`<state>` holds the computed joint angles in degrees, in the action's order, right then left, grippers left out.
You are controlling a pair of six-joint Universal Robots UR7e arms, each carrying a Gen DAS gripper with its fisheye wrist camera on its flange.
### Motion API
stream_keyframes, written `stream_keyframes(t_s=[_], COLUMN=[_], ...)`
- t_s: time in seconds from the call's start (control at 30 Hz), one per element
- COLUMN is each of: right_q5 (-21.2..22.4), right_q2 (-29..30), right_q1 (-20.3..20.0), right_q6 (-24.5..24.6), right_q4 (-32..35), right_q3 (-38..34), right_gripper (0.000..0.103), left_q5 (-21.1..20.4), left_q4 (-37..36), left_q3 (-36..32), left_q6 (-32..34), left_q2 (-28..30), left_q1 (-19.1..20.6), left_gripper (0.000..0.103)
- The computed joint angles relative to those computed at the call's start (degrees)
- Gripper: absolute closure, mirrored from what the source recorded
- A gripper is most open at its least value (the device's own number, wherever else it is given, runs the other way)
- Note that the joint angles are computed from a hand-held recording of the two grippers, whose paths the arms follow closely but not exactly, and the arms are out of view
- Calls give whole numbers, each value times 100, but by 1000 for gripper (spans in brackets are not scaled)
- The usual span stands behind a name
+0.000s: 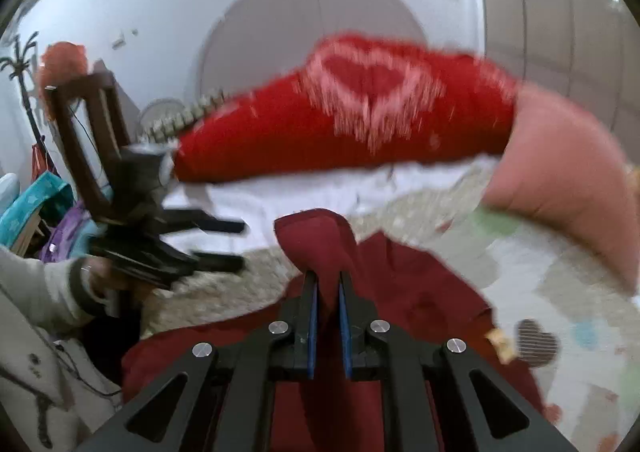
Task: Fold small clothes
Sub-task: 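Release the sleeve and smooth the fold with the right tool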
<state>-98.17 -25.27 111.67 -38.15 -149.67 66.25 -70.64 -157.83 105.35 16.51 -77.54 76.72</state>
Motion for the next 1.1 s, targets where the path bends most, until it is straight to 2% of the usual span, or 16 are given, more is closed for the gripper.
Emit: stream_keyframes(t_s=[0.1, 0.13, 0.23, 0.27, 0.3, 0.33, 0.4, 0.43, 0.47, 0.5, 0.53, 0.63, 0.67, 0.8, 1.0, 1.1], right_q5=[-213, -433, -1578, -2118, -2573, -2822, -2803, -2912, -3074, -2995, -2677, -1732, -1697, -1908, -2457, -2642], right_q2=[856, 1151, 1893, 2110, 2238, 2213, 1869, 1690, 1518, 1261, 966, 426, 408, 841, 1952, 2281], right_q1=[-182, -217, -207, -192, -172, -175, -172, -138, -76, -35, -12, 68, 109, 175, 132, 99], right_q6=[184, 269, 535, 676, 820, 976, 1206, 1198, 1178, 1201, 1287, 1401, 1316, 965, 840, 667], right_q4=[1043, 1229, 995, 786, 646, 486, 76, -294, -675, -1026, -1219, -1221, -1250, -1147, -1249, -1336], right_q3=[-1350, -1796, -2849, -3171, -3388, -3366, -2860, -2527, -2182, -1716, -1220, -237, -95, -222, -1516, -1987], right_gripper=[94, 94, 94, 94, 91, 91, 87, 75, 70, 66, 66, 66, 66, 66, 66, 72], left_q5=[21, 32, -4, -56, -132, -192, -345, -365, -366, -377, -390, -413, -417, -479, -483, -519], left_q4=[67, 65, 49, 44, 34, 21, -69, -109, -125, -97, -72, -63, -74, -214, -396, -306], left_q3=[-76, -87, -122, -135, -161, -188, -212, -213, -231, -271, -292, -333, -349, -409, -438, -470], left_q6=[92, 127, 171, 141, 80, 31, -48, -74, -111, -155, -182, -218, -234, -391, -324, -332], left_q2=[63, 84, 138, 154, 185, 222, 310, 349, 412, 487, 530, 628, 654, 714, 767, 776], left_q1=[48, 54, 71, 81, 95, 105, 134, 137, 137, 142, 145, 152, 158, 233, 356, 397], left_gripper=[25, 25, 25, 25, 25, 25, 25, 25, 25, 25, 26, 26, 26, 26, 26, 26])
